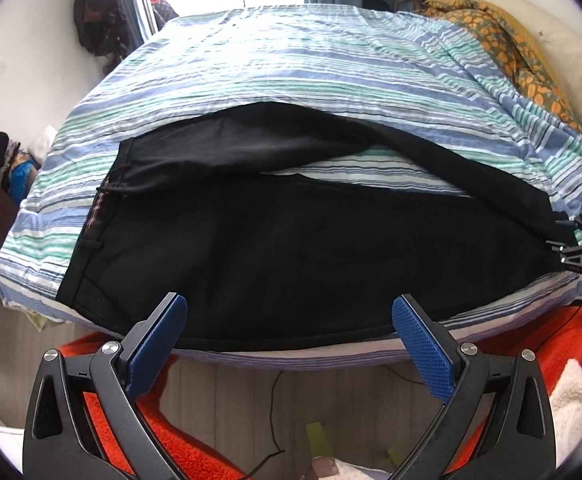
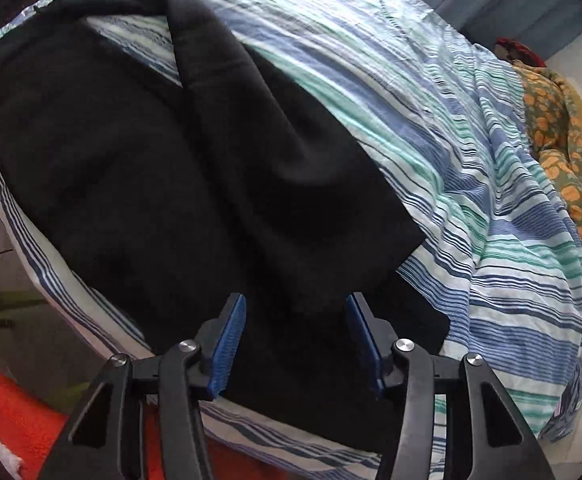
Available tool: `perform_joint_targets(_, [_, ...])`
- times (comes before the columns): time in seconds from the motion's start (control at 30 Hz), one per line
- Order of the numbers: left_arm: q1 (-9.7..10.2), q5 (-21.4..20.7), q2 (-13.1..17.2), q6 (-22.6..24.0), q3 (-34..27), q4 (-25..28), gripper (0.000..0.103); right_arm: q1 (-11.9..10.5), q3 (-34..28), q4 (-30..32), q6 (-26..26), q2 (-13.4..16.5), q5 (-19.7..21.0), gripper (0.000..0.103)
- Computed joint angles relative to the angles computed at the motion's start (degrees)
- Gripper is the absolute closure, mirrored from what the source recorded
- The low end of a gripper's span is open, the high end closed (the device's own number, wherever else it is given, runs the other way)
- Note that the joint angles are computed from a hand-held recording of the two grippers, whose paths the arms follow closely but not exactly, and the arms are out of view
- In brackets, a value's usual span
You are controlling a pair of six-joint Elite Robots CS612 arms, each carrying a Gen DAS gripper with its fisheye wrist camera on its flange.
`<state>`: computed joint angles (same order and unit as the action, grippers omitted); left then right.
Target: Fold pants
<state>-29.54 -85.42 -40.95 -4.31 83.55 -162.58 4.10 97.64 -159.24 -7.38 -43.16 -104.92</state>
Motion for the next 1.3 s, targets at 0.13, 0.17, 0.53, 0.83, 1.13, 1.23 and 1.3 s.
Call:
perform_joint_targets(0.13, [-0.10, 0.32, 0.47, 0.19, -0.93, 1.98, 0.001, 1.10, -1.92, -0.28, -3.70, 1.63, -5.59, 0.091])
perform_joint_targets(0.17, [-0.10, 0.44, 0.56, 0.33, -1.07, 2.25, 0.001, 1.44, -2.00, -1.20, -3.26, 1.45, -7.15, 0.095])
perform_joint_targets(0.53, [-0.49, -2.23, 2.56, 1.64, -4.63, 8.53, 0.001, -2.54, -7.79, -8.66, 2.82, -3.00, -11.02, 0.098])
perform_joint_targets(0.83, [-0.19, 0.83, 2.16, -0.91, -4.03, 6.78, 0.001, -9.13, -21.10, 4.84, 26.72, 3.00, -12.89, 0.035])
perform_joint_targets(1.13, [0.42, -1.51, 4.93, -1.94, -8.33, 14.10, 0.001, -13.70, -12.12, -10.98, 49.37, 6.86, 17.95, 0.041])
perform_joint_targets(1.23, [0.03, -0.20, 5.52, -1.35, -9.06, 15.59, 0.001, -15.44, -14.22, -23.59, 64.38, 12.51, 27.27, 0.042])
perform_joint_targets(1.3, [-0.10, 0.62, 5.87, -1.62, -9.57, 16.34, 0.001, -15.70, -17.42, -28.54, 71.36, 16.18, 29.16, 0.048])
